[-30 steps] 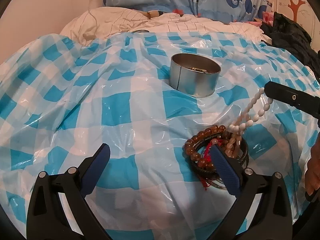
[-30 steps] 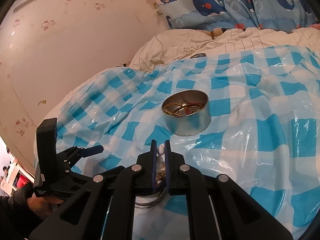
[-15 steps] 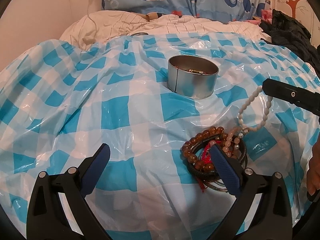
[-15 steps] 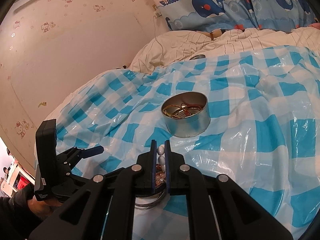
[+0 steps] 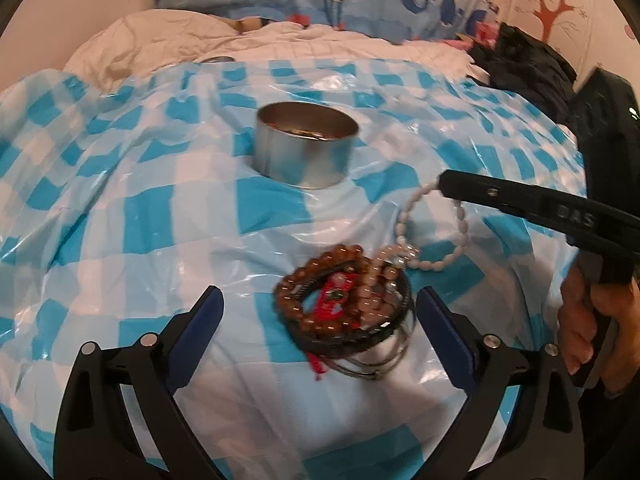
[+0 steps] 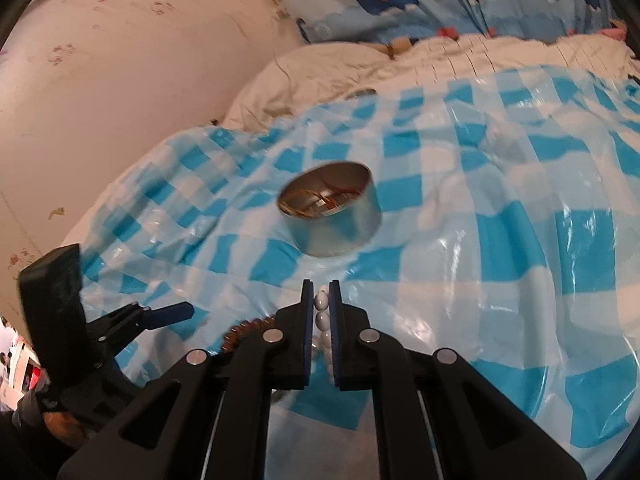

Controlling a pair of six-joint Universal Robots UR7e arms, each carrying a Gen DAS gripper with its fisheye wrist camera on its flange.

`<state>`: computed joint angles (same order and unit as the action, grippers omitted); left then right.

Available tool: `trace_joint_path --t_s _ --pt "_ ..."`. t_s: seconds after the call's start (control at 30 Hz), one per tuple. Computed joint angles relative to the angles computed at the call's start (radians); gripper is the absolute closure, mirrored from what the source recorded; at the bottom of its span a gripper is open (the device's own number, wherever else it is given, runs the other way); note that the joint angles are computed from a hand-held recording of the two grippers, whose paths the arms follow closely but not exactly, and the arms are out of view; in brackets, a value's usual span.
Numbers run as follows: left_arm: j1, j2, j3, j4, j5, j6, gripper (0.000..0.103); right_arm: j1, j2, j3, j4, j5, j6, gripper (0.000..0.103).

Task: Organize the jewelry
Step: 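Lift the white bead bracelet up from the pile with the right tool, then grasp a brown bead bracelet with the left tool while the right tool regrips the white beads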

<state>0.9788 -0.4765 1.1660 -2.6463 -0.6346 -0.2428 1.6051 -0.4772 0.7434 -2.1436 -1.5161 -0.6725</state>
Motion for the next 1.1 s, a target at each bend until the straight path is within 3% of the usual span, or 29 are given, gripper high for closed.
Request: trace_joint_path --t_s 0.13,0.17,0.23,0.3,0.63,0.77,0.83,1.1 --pt "0.016 -0.006 -0.006 -0.001 -0.059 -0.057 0.012 -0.002 0.026 -0.046 0.046 -0.042 0.031 0.093" --pt "0.02 -0.01 -0.003 -0.007 -0.071 -0.075 0.012 -0.002 0.031 -0.055 0.056 -0.048 0.033 0.089" --pt "0.029 -0.017 0.0 -0.016 -0.093 -0.11 0.012 0.0 0.029 -0.045 0.045 -0.061 0.032 0.064" --pt "0.033 -0.019 0.004 -0.02 -0.094 -0.127 0.014 0.002 0.024 -0.033 0.041 -0.062 0.022 0.064" --pt "0.039 0.003 -0.029 0.01 -0.075 -0.123 0.075 0.004 0.039 -0.049 0.072 -0.095 0.029 0.064" --pt "0.038 0.004 -0.038 0.053 -0.047 -0.157 0.089 0.003 0.04 -0.049 0.076 -0.1 0.032 0.064" --pt "0.039 -0.001 -0.029 0.038 -0.052 -0.156 0.103 0.004 0.042 -0.052 0.08 -0.103 0.033 0.064" --pt "0.04 -0.001 -0.041 0.074 -0.041 -0.186 0.1 0.004 0.048 -0.071 0.11 -0.11 0.037 0.064"
